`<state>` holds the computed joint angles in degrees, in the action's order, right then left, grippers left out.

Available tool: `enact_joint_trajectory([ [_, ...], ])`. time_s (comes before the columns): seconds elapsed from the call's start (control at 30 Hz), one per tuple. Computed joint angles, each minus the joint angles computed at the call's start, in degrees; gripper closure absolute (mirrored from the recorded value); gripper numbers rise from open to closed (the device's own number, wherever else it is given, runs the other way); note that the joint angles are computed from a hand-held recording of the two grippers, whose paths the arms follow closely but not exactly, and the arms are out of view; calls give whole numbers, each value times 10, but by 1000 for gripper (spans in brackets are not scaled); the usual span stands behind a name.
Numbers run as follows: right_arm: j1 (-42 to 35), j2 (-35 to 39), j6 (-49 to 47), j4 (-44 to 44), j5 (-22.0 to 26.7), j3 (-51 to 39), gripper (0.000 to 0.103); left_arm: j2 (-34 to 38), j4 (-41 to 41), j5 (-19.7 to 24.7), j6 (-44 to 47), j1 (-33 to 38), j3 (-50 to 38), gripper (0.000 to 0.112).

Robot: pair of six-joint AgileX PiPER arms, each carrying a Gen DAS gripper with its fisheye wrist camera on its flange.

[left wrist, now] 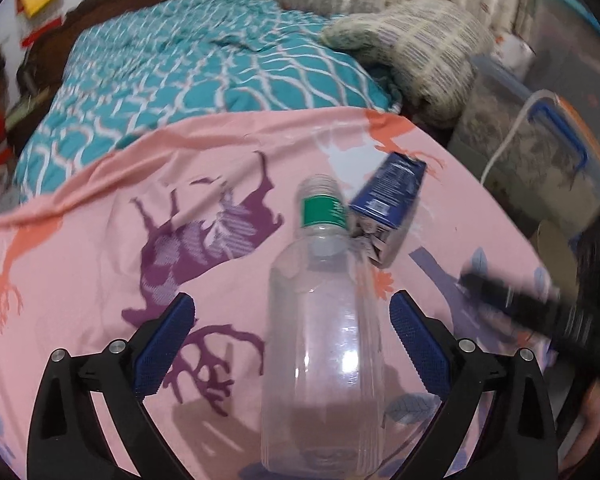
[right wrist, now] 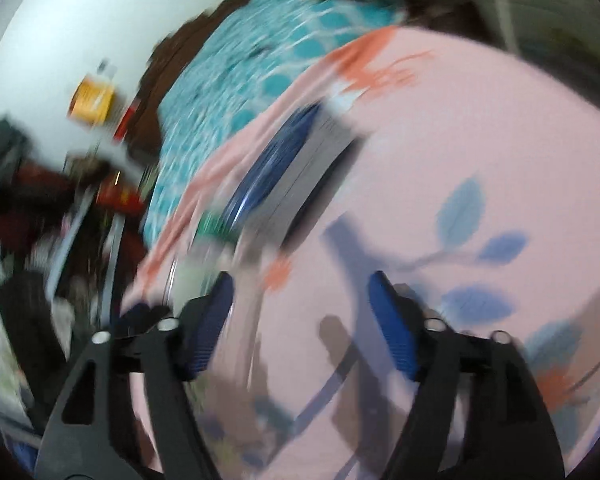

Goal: Collect trash
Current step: 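Grasp the clear plastic bottle with left tool while right tool approaches blue carton, then grasp the blue milk carton with right tool while left tool holds bottle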

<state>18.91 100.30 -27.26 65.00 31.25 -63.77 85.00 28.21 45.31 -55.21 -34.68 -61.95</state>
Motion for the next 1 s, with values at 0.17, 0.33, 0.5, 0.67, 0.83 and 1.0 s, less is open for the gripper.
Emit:
enact_joint_trajectory([
  [0.17, 14, 92, 162, -124, 12, -160, 16, 38, 27, 26, -16, -35, -19, 18],
  [0.33, 50, 196, 313, -286, 72, -335, 13, 49, 62, 42, -52, -57, -13, 19],
  [0.5, 66, 237, 309, -325, 93, -400, 31, 43, 41, 20, -45, -38, 14, 52],
  [0.67, 63, 165, 223, -281, 43, -278, 37, 24, 70, 14, -82, -42, 44, 52],
  [0.83, 50, 59, 92, -175, -7, -107, 38, 6, 90, 25, -112, -55, 66, 53],
  [1.0, 45, -38, -7, -103, -36, 32, 38, -19, 102, 47, -143, -80, 89, 53],
])
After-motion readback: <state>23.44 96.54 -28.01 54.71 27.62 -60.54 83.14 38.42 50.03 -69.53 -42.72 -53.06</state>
